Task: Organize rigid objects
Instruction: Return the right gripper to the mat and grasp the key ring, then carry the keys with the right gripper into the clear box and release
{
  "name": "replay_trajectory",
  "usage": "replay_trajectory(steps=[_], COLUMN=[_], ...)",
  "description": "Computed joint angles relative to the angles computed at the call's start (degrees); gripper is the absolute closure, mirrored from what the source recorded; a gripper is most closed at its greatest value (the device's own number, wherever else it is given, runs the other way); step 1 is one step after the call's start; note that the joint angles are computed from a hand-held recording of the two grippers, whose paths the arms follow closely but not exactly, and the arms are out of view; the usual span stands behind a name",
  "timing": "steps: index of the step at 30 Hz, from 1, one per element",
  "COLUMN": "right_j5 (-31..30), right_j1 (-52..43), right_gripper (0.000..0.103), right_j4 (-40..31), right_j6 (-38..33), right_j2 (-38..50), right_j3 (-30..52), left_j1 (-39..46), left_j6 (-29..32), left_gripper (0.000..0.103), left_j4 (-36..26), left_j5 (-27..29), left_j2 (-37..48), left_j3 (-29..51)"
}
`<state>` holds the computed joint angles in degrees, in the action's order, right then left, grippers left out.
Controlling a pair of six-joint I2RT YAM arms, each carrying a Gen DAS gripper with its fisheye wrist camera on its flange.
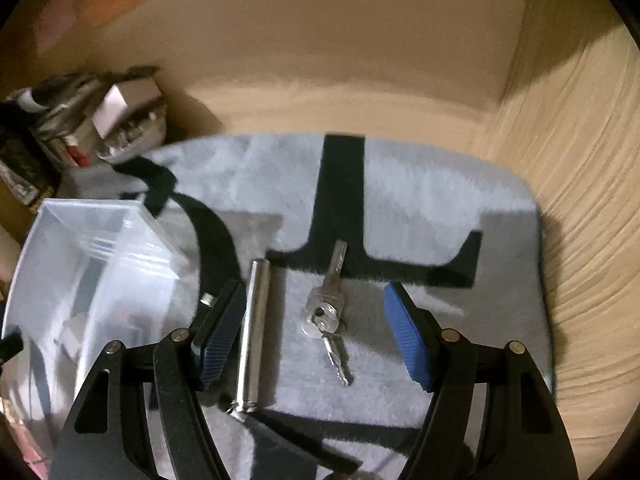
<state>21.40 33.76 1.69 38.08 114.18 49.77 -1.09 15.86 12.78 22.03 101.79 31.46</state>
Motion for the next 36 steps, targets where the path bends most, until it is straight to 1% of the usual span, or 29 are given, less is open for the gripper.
replay_trajectory(steps=[3,9,11,14,17,19,24,28,36], right_j5=[-2.03,-3.2,-3.65,-4.03,-4.16,-4.23,-4.07,-2.97,2.57], right_j1=[-1.63,-2.25,-2.3,-2.28,-2.37,-2.25,-1.98,-1.33,2.86], right_gripper=[0.04,0.042,0.046,0.05,0.063,0.078,0.08,0.08,0.081], right_j4=[-0.89,-5.88,-6.75,-6.43,-6.21,-6.02,-5.23,-3.73,-4.27], right_j6=[-0.63,-1.95,-2.35,-2.62,-2.63,-2.36,-1.65,-1.24,-0.04], right_j2=[2.71,7.54,8.48,8.41,8.72,8.17,7.74,5.47,-1.71], right_j3=[1.85,6.93,7.91,7.65,7.99,7.49,7.17,5.03,1.87], left_j1=[0.1,0.42,0.79,0.74,0.74,0.73,0.73,0.71,0.78], left_j6=[0.13,0.33,0.62,0.6,0.6,0.48,0.45,0.4,0.49], left_gripper=[0.094,0.094,0.094,0.094,0.094,0.094,0.094,0.094,0.094], left_j4=[-0.11,-0.17,-0.29,-0.26,-0.26,-0.18,-0.25,-0.23,-0.24], left_j5=[0.12,0.42,0.72,0.65,0.65,0.7,0.75,0.71,0.75], left_j2=[0.04,0.05,0.41,0.39,0.39,0.4,0.32,0.31,0.32], left_j3=[0.05,0.04,0.38,0.35,0.35,0.33,0.29,0.27,0.28])
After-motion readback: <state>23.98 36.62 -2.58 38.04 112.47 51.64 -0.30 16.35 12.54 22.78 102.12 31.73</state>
